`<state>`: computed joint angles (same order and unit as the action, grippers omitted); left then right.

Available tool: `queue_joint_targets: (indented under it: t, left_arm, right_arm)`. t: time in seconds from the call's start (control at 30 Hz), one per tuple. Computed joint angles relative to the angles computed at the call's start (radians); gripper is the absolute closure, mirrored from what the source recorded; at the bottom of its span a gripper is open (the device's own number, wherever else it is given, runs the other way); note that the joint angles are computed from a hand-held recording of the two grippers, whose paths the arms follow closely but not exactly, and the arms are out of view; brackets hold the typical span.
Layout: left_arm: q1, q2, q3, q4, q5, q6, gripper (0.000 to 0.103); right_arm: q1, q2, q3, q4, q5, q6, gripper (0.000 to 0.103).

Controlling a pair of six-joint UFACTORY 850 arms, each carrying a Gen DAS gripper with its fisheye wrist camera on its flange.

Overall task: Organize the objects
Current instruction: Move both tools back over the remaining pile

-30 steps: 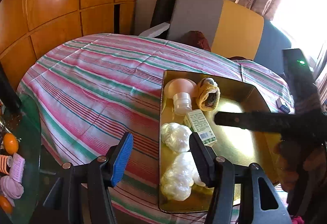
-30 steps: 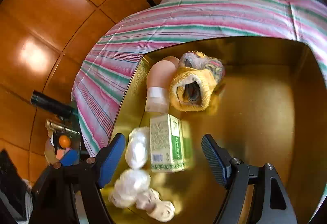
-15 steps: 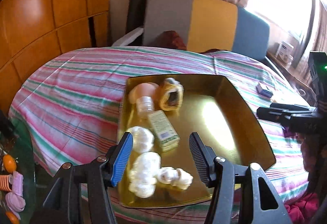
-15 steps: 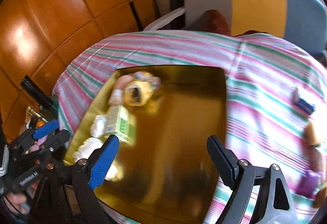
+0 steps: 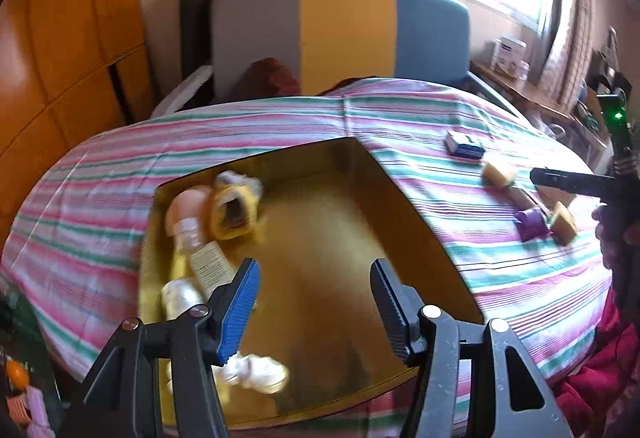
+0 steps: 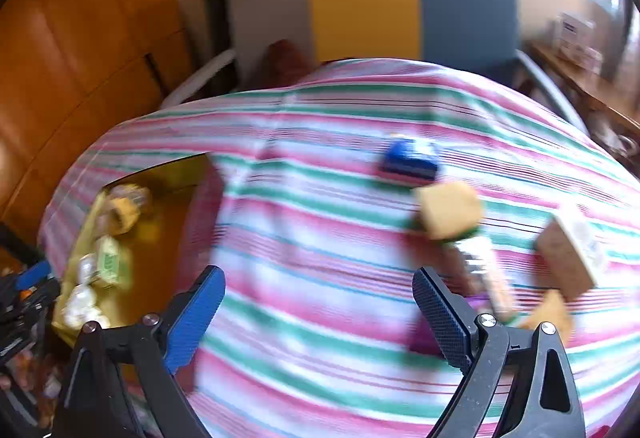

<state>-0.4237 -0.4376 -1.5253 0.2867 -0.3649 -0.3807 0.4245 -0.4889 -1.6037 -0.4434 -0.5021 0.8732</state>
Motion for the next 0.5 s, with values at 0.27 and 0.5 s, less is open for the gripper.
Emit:
queue_joint_targets:
  t: [0.27, 0.5]
  left_arm:
    - [-0.049, -0.12, -0.199, -0.245, -0.082, 0.262, 0.045]
    - [-0.088, -0.341, -0.542, -0.429, -0.257, 0.401, 0.044]
  right_arm:
    - [-0.111, 0.084, 0.168, -0.218, 0.03, 0.316, 0.008]
    - [-0.158, 0.113, 0.207, -0.181, 0.016, 0.457, 0.005]
